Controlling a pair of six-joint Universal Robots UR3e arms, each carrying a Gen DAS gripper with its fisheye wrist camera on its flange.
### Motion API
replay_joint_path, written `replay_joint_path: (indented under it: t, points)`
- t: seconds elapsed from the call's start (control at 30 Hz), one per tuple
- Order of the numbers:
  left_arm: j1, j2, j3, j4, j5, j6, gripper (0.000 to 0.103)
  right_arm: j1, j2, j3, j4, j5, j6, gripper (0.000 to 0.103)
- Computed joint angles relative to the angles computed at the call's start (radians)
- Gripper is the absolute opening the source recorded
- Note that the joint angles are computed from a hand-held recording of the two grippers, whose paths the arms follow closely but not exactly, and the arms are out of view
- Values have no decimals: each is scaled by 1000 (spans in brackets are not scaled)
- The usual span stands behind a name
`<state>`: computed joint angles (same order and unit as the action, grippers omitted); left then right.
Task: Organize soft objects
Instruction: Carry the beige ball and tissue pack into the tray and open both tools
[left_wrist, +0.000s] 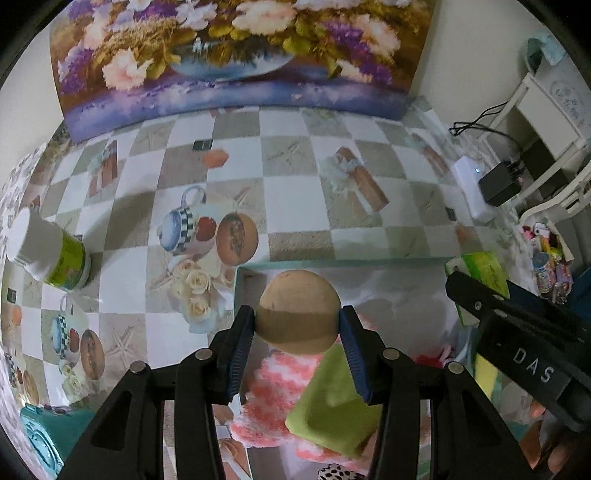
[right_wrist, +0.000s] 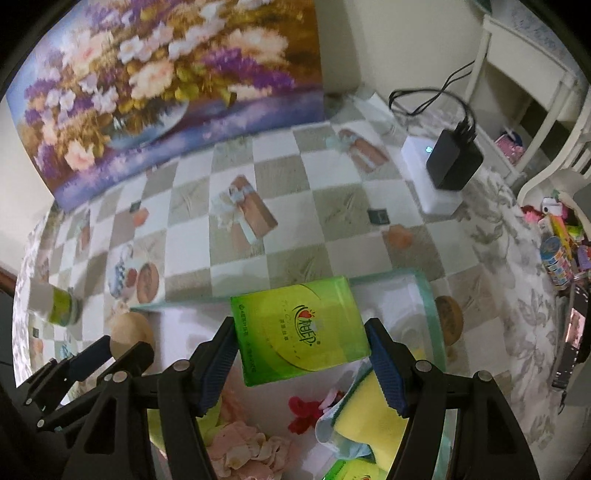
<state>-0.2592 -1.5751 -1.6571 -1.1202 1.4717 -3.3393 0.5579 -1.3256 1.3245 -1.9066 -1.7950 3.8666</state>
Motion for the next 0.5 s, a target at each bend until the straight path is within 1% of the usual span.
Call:
replay_joint_path:
  t: [0.17,0.33,0.4,0.47,0.5]
  points:
    - [12,-20,-16,-8,-19,-12,49,-9,33,9,-3,38,-9,72]
    - [16,-22,-17,-17,-15,-20,52,-9,43,10,0,45,-10,72]
    - [18,-21,-16,-22,-16,-20,57,-9,45,8,1,46,-10,72]
    - [17,-20,-11,-30,-12,-19,65,-7,47,5,8,47,-11,72]
    - [16,-21,-7,-32,-11,-20,66,-8,48,3,10,47,-11,72]
